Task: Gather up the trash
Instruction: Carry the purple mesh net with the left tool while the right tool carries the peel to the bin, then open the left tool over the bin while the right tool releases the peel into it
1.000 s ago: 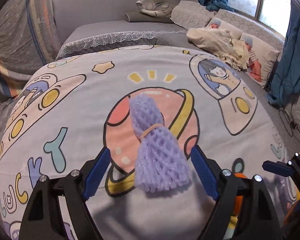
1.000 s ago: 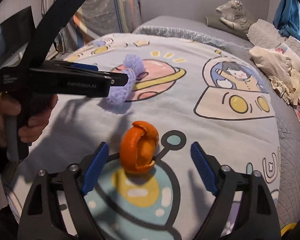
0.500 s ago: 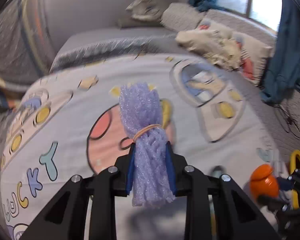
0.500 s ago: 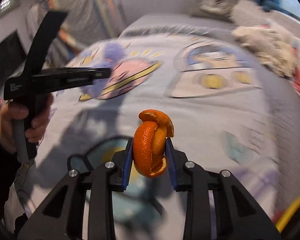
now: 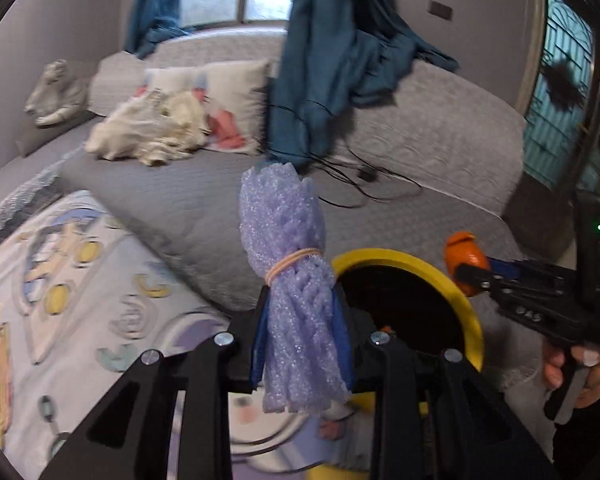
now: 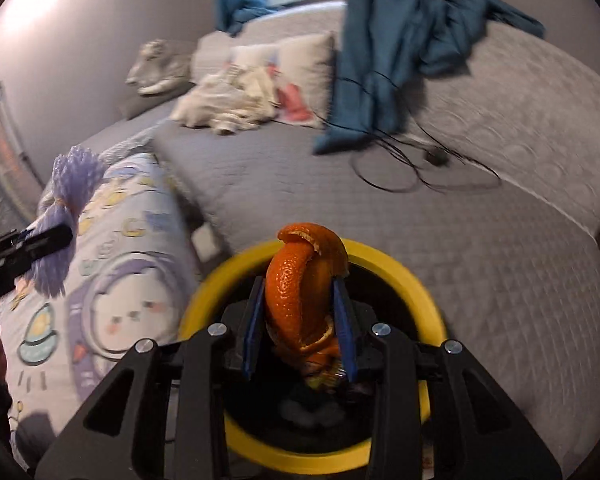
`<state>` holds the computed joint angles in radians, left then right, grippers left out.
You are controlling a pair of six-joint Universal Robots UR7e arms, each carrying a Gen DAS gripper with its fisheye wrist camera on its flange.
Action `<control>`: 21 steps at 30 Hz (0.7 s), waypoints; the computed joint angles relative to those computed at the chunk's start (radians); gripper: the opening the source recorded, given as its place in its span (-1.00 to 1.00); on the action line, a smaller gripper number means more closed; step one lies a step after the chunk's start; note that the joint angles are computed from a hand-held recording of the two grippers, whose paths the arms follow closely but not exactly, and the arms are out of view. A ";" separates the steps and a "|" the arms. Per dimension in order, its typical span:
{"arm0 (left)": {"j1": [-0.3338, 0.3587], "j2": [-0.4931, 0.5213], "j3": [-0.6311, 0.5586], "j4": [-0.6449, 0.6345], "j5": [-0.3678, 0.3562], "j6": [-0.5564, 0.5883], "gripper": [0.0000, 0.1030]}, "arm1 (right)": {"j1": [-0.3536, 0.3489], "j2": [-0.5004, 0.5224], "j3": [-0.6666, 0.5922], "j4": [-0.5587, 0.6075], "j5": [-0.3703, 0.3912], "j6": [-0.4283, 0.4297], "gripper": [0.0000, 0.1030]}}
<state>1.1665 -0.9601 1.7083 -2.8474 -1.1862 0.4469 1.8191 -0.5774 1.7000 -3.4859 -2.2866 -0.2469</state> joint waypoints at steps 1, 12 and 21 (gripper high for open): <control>-0.004 0.026 -0.009 0.018 -0.008 -0.012 -0.43 | -0.010 0.000 0.002 0.005 -0.013 0.003 -0.35; 0.024 -0.040 0.095 -0.212 0.054 -0.096 0.78 | 0.016 0.086 -0.049 -0.374 -0.151 -0.197 0.76; 0.000 -0.291 0.338 -0.615 0.259 -0.006 0.85 | 0.155 0.294 -0.302 -0.607 -0.150 -0.537 0.84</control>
